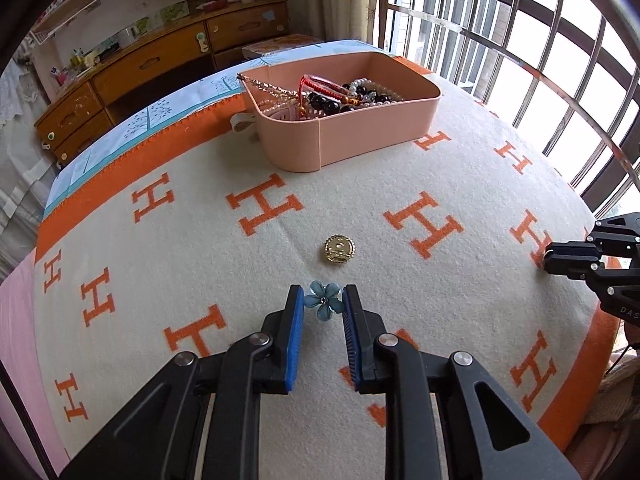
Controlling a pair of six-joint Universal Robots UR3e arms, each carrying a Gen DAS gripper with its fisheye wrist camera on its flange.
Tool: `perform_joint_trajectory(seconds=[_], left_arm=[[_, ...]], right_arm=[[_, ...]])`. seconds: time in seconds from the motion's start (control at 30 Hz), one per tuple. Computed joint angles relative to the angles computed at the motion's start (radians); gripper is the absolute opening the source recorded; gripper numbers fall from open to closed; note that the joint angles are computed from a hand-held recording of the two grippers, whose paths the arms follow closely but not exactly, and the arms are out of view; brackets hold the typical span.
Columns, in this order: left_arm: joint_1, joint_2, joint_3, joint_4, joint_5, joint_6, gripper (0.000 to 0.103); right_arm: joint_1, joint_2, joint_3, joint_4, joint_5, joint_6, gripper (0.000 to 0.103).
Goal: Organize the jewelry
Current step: 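Lower the flower earring into the tray with the left tool while the right tool releases the ring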
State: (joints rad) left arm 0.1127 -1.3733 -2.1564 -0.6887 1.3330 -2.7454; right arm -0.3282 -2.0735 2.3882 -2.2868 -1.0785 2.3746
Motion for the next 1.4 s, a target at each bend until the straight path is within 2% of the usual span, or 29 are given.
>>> perform_joint_trajectory(seconds=[0.2, 0.37, 0.5, 0.63, 0.77, 0.87, 1.07, 1.27, 1.4], left_arm=[[-0.007, 0.100, 0.020, -0.090, -0.023, -0.034, 0.017], [-0.028, 0.146, 0.106, -0.184, -0.020, -0.070, 0.017], [-0.046, 0.151, 0.233, -0.277, -0.013, -0.100, 0.017], [-0.083, 0.101, 0.409, -0.349, 0.012, -0.133, 0.017], [-0.126, -0.009, 0.624, -0.404, 0.055, -0.185, 0.017], [-0.157, -0.127, 0.800, -0.437, 0.096, -0.225, 0.017], [-0.183, -0.397, 1.148, -0.539, 0.115, -0.291, 0.017], [-0.212, -0.626, 1.328, -0.591, 0.154, -0.321, 0.017], [-0.208, -0.719, 1.352, -0.598, 0.161, -0.324, 0.017]], right_arm=[[-0.033, -0.082, -0.013, 0.107, 0.047, -0.021, 0.008], [-0.041, -0.134, -0.089, 0.216, 0.089, -0.033, 0.008], [-0.029, -0.130, -0.207, 0.280, 0.127, -0.031, 0.008], [-0.028, -0.067, -0.397, 0.360, 0.197, -0.007, 0.008], [0.022, 0.090, -0.639, 0.366, 0.221, 0.095, 0.008], [0.095, 0.256, -0.834, 0.340, 0.175, 0.201, 0.008], [0.224, 0.609, -1.220, 0.366, 0.061, 0.403, 0.008], [0.311, 0.915, -1.492, 0.442, -0.100, 0.498, 0.008], [0.326, 1.033, -1.560, 0.470, -0.153, 0.519, 0.008]])
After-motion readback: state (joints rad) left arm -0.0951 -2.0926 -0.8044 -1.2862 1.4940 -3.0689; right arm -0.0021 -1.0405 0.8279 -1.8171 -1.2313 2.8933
